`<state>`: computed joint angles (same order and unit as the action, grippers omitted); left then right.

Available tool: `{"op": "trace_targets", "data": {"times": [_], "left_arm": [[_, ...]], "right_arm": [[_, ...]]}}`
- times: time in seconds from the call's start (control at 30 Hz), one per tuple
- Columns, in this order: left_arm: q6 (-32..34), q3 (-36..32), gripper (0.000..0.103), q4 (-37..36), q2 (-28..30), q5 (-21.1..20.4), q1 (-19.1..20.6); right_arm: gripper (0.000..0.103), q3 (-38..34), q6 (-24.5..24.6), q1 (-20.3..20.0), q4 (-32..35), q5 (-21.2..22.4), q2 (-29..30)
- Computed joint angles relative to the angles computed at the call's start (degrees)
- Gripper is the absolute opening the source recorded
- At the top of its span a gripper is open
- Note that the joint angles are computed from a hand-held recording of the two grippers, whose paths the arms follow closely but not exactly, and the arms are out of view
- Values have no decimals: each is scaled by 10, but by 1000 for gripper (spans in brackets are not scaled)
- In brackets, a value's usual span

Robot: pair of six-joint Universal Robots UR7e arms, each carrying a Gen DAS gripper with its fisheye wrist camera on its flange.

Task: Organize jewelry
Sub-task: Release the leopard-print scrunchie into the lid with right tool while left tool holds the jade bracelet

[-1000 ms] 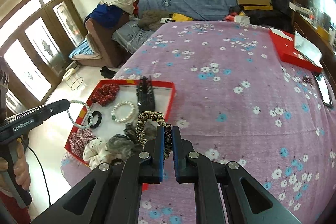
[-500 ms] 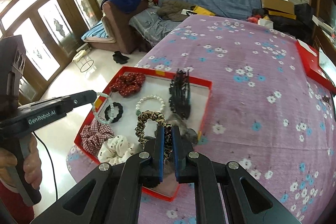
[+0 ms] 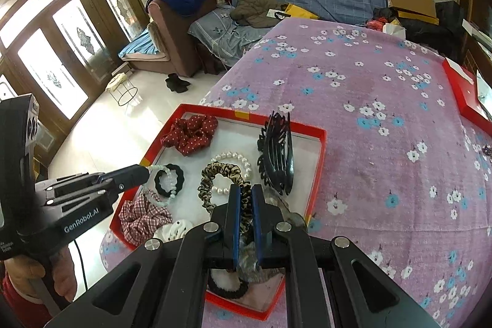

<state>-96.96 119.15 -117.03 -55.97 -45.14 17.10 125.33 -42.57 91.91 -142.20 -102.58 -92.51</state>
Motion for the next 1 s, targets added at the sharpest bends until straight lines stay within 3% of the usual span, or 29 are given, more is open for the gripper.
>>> {"op": "trace_targets", "data": {"times": [0.43, 0.73, 1.0], "left_arm": [[58, 19, 5, -107, 19, -8, 30], [117, 63, 5, -288, 44, -32, 59], [109, 66, 5, -305, 66, -46, 75]], "right_arm": [[9, -26, 27, 6, -16, -20, 68], [9, -58, 37, 23, -39, -23, 139], [9, -91, 55, 39, -67, -64, 224]]}}
